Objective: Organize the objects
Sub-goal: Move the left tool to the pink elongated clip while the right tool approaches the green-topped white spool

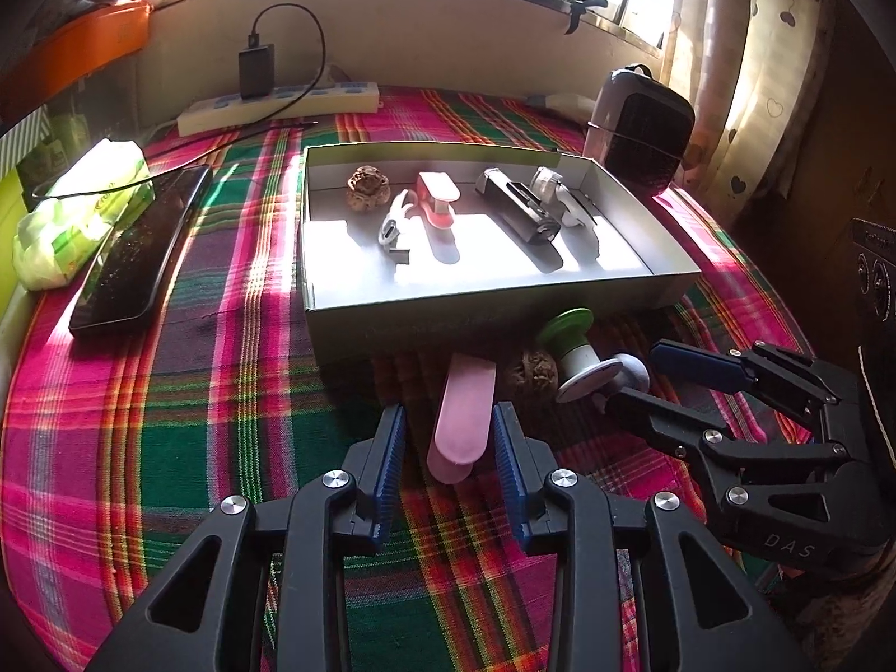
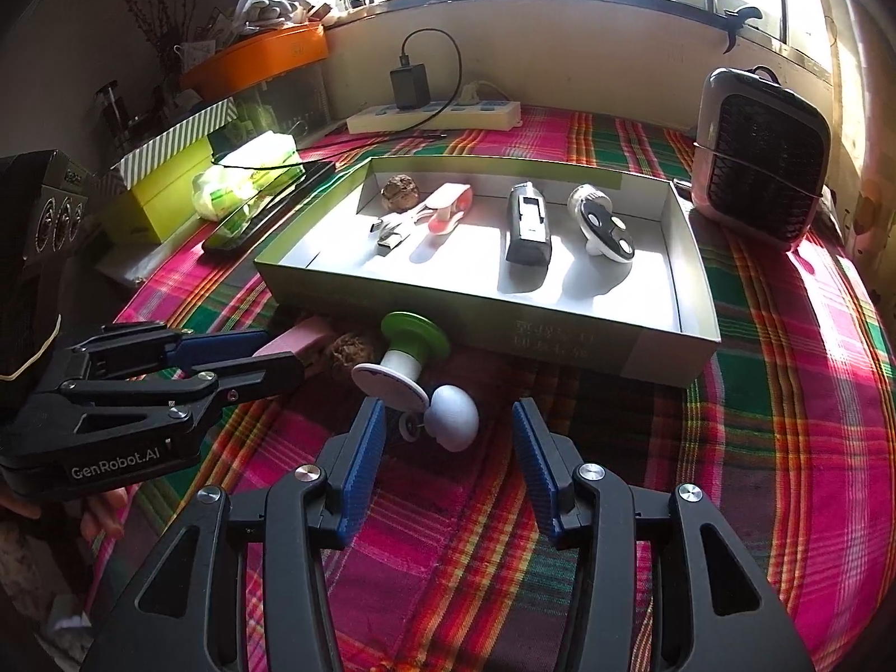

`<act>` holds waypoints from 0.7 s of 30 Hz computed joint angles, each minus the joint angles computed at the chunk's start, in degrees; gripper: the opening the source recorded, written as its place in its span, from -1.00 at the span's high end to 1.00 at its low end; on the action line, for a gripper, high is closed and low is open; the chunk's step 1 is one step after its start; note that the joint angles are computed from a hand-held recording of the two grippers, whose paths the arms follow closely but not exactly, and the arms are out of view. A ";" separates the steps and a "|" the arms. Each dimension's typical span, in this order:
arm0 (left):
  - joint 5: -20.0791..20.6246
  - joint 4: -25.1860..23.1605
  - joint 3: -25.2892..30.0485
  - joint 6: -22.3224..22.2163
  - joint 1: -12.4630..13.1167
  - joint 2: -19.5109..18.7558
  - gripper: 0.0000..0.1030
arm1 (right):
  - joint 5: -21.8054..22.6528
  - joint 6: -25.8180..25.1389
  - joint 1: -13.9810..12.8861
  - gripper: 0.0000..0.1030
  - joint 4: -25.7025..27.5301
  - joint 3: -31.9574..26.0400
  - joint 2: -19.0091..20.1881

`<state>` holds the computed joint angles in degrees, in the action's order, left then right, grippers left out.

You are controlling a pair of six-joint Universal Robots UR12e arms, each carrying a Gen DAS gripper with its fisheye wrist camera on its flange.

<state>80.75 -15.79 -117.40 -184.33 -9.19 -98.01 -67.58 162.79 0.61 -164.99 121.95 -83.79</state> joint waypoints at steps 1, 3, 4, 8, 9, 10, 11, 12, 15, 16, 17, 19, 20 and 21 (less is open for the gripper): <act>0.16 -0.22 0.11 0.09 -0.03 -0.09 0.42 | -0.16 -0.13 0.10 0.04 0.14 -0.05 0.04; 0.02 -0.41 0.26 0.40 0.00 -0.26 0.41 | -0.45 -0.36 0.23 0.03 0.36 -0.16 0.11; 0.33 -0.49 0.36 0.34 -0.07 -0.35 0.41 | -0.76 -0.54 0.35 0.03 0.54 -0.25 0.15; 1.03 -0.28 0.67 0.23 -0.18 -0.70 0.41 | -2.18 -1.06 0.84 0.02 1.38 -0.66 0.43; 1.29 -0.26 0.75 0.23 -0.22 -0.79 0.41 | -2.22 -1.19 0.88 0.01 1.59 -0.73 0.46; 1.52 -0.18 0.83 0.24 -0.25 -0.90 0.41 | -2.44 -1.31 0.96 0.01 1.80 -0.83 0.51; 1.80 -0.19 0.93 0.21 -0.28 -0.98 0.41 | -3.02 -1.37 1.11 0.01 2.03 -0.98 0.60; 2.09 -0.28 1.08 0.27 -0.34 -1.08 0.41 | -3.68 -1.34 1.28 0.00 2.27 -1.14 0.70; 2.97 -0.21 1.43 0.18 -0.49 -1.41 0.41 | -4.72 -1.56 1.55 0.00 1.88 -1.33 0.92; 3.09 -0.17 1.50 0.26 -0.50 -1.49 0.41 | -5.26 -1.71 1.68 0.00 1.66 -1.34 0.97; 3.15 -0.11 1.53 0.20 -0.51 -1.53 0.41 | -5.76 -1.87 1.77 0.00 1.61 -1.39 1.02; 3.19 0.10 1.50 0.24 -0.50 -1.58 0.41 | -5.88 -2.30 1.73 0.00 1.63 -1.36 0.97; 3.24 0.19 1.49 0.31 -0.51 -1.61 0.41 | -5.83 -2.37 1.69 0.00 1.66 -1.36 0.96; 3.20 0.21 1.49 0.22 -0.49 -1.61 0.41 | -5.71 -2.37 1.63 0.00 1.70 -1.35 0.94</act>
<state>83.95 -15.58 -115.91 -184.11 -9.68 -99.62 -73.30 160.42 2.25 -163.29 120.59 -82.84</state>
